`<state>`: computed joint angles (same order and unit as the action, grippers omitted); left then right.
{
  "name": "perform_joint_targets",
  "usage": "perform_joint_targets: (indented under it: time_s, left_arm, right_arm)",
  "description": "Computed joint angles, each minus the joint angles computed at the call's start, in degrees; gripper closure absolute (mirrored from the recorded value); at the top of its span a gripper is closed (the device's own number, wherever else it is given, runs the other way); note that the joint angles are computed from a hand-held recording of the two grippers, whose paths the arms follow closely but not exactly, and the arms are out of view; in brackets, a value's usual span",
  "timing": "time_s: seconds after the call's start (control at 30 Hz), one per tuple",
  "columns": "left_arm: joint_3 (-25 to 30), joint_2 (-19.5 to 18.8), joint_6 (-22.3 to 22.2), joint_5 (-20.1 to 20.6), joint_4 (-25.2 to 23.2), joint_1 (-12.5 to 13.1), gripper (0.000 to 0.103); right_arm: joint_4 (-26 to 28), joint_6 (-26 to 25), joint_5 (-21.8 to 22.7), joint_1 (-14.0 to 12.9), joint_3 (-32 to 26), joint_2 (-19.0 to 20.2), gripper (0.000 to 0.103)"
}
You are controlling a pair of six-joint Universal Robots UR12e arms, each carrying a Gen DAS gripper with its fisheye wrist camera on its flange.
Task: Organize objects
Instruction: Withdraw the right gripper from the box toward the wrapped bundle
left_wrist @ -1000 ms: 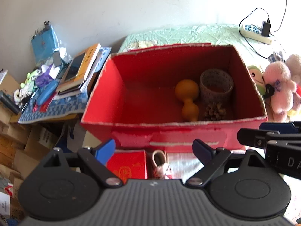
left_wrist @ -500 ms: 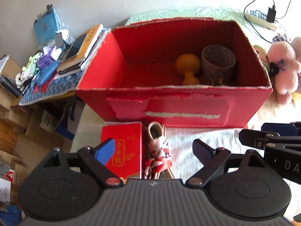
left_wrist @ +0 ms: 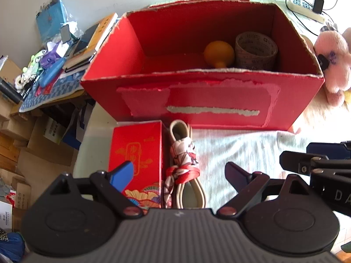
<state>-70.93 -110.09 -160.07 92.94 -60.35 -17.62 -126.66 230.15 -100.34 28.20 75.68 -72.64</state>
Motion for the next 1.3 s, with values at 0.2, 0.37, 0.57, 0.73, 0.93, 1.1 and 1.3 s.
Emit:
perform_joint_targets:
  time_s: [0.2,0.37,0.57,0.73,0.93,1.1,1.3]
  left_arm:
    - [0.2,-0.2,0.1,-0.1,-1.0,0.1,0.011]
    - [0.0,-0.2,0.2,0.3,-1.2,0.2,0.01]
    - [-0.6,0.1,0.1,0.5,-1.1,0.5,0.009]
    - [-1.2,0.4,-0.1,0.7,-0.9,0.8,0.009]
    - [-2.0,0.8,-0.2,0.7,-0.8,1.0,0.01]
    - [-2.9,1.3,0.0,0.1,0.2,1.1,0.01]
    - [-3.6,1.8,0.1,-1.2,0.9,1.5,0.011]
  right_arm:
    - [1.0,0.3,0.0,0.1,0.1,0.0,0.056]
    - [2.4,0.0,-1.5,0.4,-0.6,0.3,0.056]
    - [3.5,-0.2,-2.2,0.5,-0.9,0.5,0.056]
    - [3.8,-0.2,-2.9,0.7,-1.0,0.5,0.056]
    - [4.7,-0.1,-4.1,0.9,-1.2,0.6,0.053]
    - [5.0,0.0,-4.4,1.0,-1.1,0.6,0.053]
    - [4.5,-0.3,-3.8,1.0,-1.1,0.7,0.053]
